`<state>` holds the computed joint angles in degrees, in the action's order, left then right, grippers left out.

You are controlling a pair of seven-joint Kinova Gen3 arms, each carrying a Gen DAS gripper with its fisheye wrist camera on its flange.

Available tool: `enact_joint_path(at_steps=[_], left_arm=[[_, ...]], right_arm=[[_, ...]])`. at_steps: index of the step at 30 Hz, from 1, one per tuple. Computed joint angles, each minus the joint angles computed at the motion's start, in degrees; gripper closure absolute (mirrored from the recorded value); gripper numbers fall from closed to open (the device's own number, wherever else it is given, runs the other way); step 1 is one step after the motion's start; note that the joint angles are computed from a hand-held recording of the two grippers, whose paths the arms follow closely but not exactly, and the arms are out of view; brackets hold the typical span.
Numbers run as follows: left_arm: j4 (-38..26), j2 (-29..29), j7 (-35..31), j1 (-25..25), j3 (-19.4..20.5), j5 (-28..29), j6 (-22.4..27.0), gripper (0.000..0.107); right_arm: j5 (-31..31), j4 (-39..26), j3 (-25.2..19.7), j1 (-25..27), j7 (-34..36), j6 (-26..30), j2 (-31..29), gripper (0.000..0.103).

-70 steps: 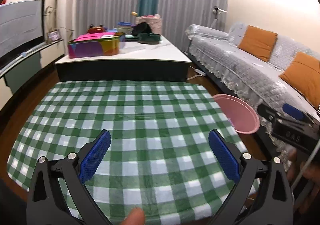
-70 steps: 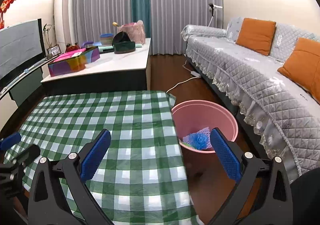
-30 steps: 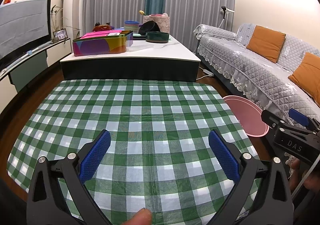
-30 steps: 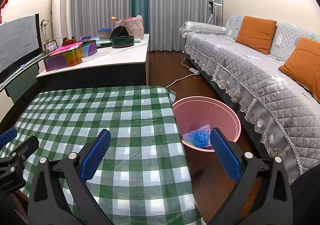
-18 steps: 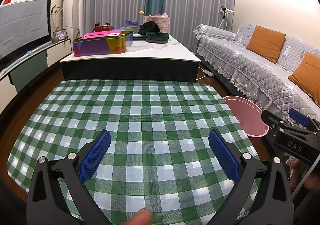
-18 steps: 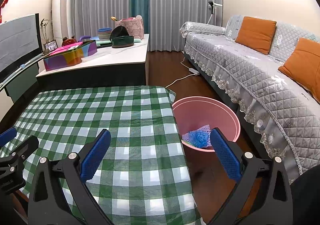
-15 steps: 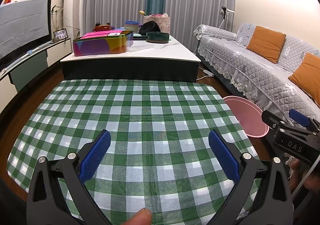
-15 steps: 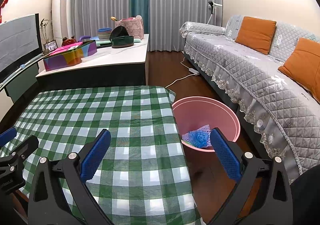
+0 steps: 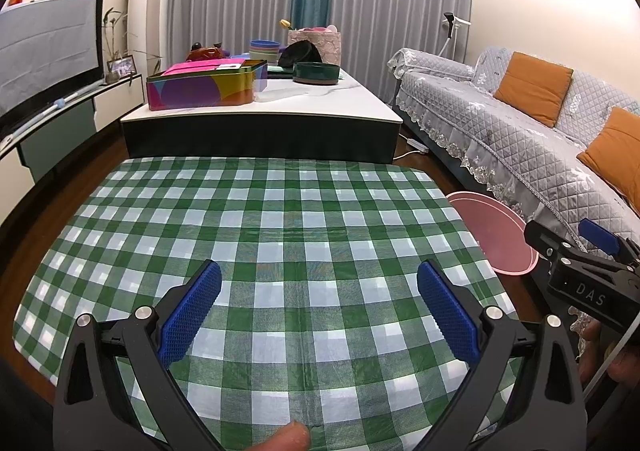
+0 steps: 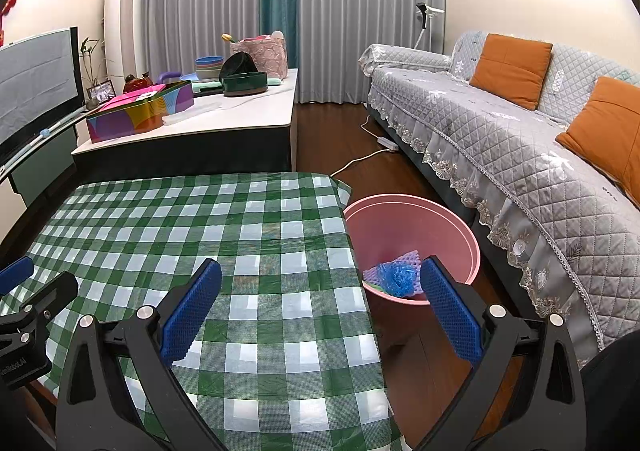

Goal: Collect trash

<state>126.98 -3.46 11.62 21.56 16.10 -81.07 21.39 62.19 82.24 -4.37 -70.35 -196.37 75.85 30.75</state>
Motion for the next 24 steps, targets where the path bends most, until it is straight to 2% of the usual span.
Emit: enact_joint_path(at_steps=[7, 19, 24], left_arm=[[0.1, 0.2, 0.7, -0.1, -0.2, 0.2, -0.3, 0.012], [0.6, 0.7, 6.3, 2.2, 0.1, -5.2, 2.6, 0.012], [0.9, 0.6, 7.4, 2.3, -0.4, -6.0, 2.2, 0.012]], right_arm=[[0.0, 0.1, 0.0, 0.1, 0.2, -0.1, -0.1, 0.005], [-0.1, 0.1, -0.1, 0.2, 0.3, -0.2, -0.2, 0.005], [-0.1, 0.0, -0.1, 0.2, 0.3, -0.1, -0.2, 0.005]])
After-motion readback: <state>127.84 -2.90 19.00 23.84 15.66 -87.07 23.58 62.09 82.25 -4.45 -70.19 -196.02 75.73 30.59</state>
